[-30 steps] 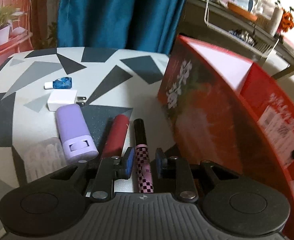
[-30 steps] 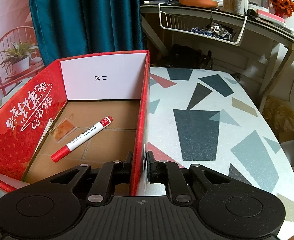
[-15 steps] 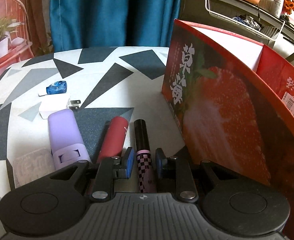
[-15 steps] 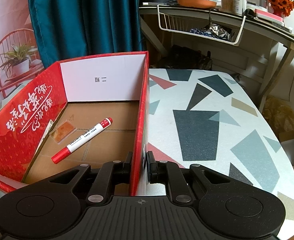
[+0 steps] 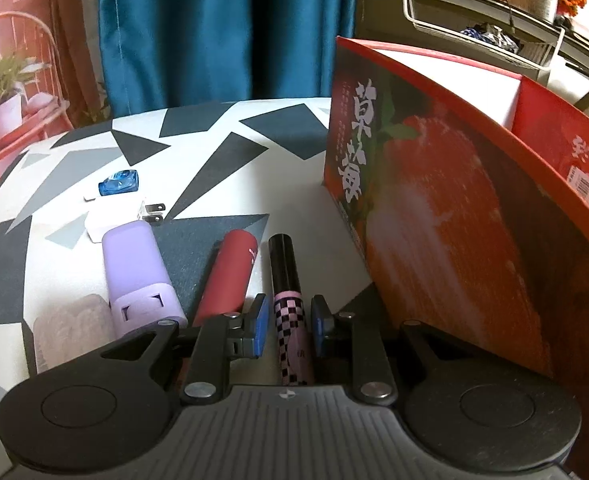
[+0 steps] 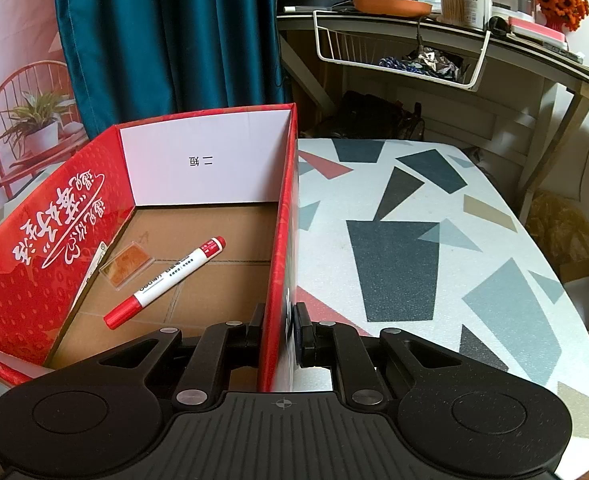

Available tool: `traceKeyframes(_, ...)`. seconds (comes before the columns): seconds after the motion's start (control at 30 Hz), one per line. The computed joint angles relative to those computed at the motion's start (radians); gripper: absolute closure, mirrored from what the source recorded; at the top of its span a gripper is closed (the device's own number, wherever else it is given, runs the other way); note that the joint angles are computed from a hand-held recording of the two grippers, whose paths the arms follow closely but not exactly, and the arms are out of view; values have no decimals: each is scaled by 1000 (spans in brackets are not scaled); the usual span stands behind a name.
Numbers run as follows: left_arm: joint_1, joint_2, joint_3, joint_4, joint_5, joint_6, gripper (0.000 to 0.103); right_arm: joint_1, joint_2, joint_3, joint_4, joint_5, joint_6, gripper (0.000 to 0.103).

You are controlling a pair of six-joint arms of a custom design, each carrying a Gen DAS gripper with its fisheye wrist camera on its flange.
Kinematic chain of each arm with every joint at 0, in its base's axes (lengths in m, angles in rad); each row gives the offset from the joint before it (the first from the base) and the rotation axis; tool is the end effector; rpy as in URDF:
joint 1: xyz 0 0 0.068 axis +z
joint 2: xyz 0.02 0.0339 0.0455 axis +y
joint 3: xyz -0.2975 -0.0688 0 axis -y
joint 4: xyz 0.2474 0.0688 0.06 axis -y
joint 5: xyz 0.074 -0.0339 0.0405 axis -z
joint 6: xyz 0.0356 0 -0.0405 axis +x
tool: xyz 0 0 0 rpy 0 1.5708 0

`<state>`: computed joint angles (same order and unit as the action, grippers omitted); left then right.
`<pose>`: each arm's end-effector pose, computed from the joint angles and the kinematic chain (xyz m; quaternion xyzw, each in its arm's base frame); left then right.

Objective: Organize rigid objects
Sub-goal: 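Close the left tool fingers around the pink checkered mascara, then carry the mascara with the left tool into the red box and release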

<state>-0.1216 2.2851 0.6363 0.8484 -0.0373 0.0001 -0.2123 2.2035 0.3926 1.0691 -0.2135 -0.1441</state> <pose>0.3295 -0.0389 0.0083 0.0494 0.9253 -0.0056 0.3760 0.2710 -0.0507 0.0253 -0.0119 0.9110 0.0250 0.4114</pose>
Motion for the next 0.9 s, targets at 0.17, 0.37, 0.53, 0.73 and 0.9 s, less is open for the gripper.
traceKeyframes(0.17, 7, -1, -1, 2, 12, -5, 79, -1, 0, 0, 0, -1, 0, 91)
traceKeyframes(0.37, 34, -21, -31, 14, 45, -27, 86, -1, 0, 1, -2, -1, -1, 91)
traceKeyframes(0.53, 44, -56, -113, 85, 58, -48, 86, -1, 0, 0, 1, 2, 2, 91)
traceKeyframes(0.73, 64, -132, -180, 100, 114, -70, 86, 4, 0, 0, 0, 7, -2, 91)
traceKeyframes(0.9, 80, -202, -211, 98, 151, -108, 86, 6, -6, 3, -13, 8, -1, 91)
